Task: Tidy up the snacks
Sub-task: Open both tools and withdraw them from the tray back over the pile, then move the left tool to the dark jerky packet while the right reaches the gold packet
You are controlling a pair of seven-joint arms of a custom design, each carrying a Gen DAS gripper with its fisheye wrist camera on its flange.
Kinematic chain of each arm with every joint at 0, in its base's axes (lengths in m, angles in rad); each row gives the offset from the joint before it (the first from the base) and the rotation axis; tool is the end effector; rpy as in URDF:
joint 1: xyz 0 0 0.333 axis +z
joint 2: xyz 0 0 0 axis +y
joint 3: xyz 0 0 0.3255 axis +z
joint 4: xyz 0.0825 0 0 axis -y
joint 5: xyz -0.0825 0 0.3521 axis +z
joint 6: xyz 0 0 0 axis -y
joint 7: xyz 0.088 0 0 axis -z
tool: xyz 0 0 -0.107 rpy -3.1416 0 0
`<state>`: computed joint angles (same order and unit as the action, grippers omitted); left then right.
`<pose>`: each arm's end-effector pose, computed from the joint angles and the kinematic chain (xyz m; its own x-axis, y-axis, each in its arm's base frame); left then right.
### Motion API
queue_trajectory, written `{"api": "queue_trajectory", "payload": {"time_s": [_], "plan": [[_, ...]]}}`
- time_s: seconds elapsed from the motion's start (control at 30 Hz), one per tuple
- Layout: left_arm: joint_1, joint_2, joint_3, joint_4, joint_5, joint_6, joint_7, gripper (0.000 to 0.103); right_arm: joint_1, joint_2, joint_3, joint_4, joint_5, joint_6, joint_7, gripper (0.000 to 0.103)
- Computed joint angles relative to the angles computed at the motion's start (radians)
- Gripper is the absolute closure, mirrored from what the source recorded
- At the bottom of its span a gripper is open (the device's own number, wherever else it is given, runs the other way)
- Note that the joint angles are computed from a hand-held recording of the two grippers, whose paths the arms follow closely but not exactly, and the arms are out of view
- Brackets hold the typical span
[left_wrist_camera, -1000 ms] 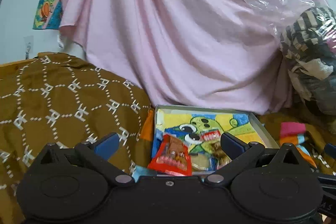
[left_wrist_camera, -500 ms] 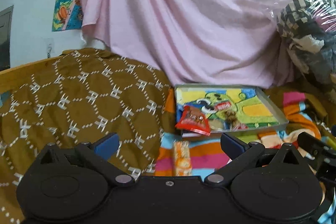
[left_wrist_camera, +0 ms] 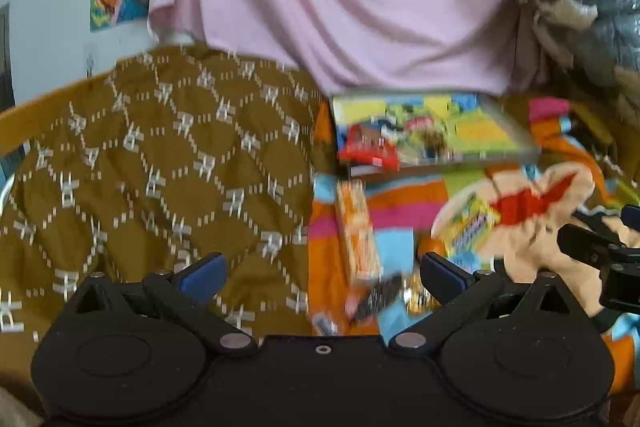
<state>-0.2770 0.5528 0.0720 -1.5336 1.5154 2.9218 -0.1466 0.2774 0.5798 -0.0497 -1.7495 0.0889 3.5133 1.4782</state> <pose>0.6672 -0.2130 0.4053 0.0742 -0.9968 0.0312 -0.4790 -0.0631 -0.8755 0.6744 0.1534 0.4192 0.2078 -0.9770 0.0484 -0.3596 -0.1223 -0.9251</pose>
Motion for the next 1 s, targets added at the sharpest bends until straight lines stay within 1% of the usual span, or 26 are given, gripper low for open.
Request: {"api": "queue_trajectory", "payload": {"time_s": [0.1, 0.2, 0.3, 0.4, 0.43, 0.5, 0.53, 0.6, 0.67, 0.73, 0.8, 0.87, 0.97, 1.0], "plan": [[0.022, -0.01, -0.024, -0.037, -0.109, 0.01, 0.102, 0.001, -0.006, -0.012, 0.005, 0.005, -0.016, -0.097, -0.005, 0.0], [0.038, -0.011, -0.041, -0.061, -0.242, 0.02, 0.227, 0.001, -0.03, -0.019, 0.032, 0.008, -0.042, -0.151, 0.0, 0.0], [0.059, -0.004, -0.065, -0.07, -0.368, 0.019, 0.354, 0.001, -0.065, -0.02, 0.071, 0.023, -0.064, -0.211, 0.01, 0.0], [0.097, 0.015, -0.113, -0.054, -0.506, 0.012, 0.512, 0.001, -0.129, -0.009, 0.143, 0.058, -0.077, -0.293, 0.007, 0.0], [0.112, 0.023, -0.133, -0.047, -0.553, 0.01, 0.565, 0.001, -0.146, -0.005, 0.163, 0.069, -0.075, -0.315, 0.004, 0.0], [0.169, 0.045, -0.204, -0.029, -0.671, 0.012, 0.699, 0.001, -0.165, 0.006, 0.185, 0.101, -0.068, -0.366, -0.005, 0.0], [0.21, 0.058, -0.255, -0.018, -0.739, 0.011, 0.773, 0.001, -0.162, 0.011, 0.18, 0.114, -0.064, -0.384, -0.007, 0.0], [0.263, 0.081, -0.324, 0.004, -0.841, -0.003, 0.87, 0.001, -0.138, 0.021, 0.148, 0.139, -0.064, -0.409, -0.004, 0.0], [0.302, 0.115, -0.384, 0.052, -0.924, -0.048, 0.973, 0.001, -0.136, 0.036, 0.142, 0.17, -0.065, -0.43, -0.016, 0.0], [0.308, 0.15, -0.402, 0.112, -0.965, -0.101, 1.062, 0.001, -0.128, 0.052, 0.131, 0.203, -0.07, -0.454, -0.028, 0.0], [0.294, 0.182, -0.395, 0.173, -0.983, -0.141, 1.138, 0.001, -0.123, 0.071, 0.125, 0.24, -0.078, -0.484, -0.049, 0.0], [0.277, 0.219, -0.379, 0.234, -0.992, -0.163, 1.212, 0.001, -0.127, 0.095, 0.133, 0.284, -0.083, -0.516, -0.081, 0.0], [0.251, 0.272, -0.354, 0.314, -1.014, -0.181, 1.293, 0.001, -0.165, 0.143, 0.19, 0.363, -0.071, -0.574, -0.18, 0.0], [0.249, 0.293, -0.359, 0.345, -1.034, -0.192, 1.327, 0.001, -0.176, 0.162, 0.208, 0.396, -0.064, -0.599, -0.22, 0.0]]}}
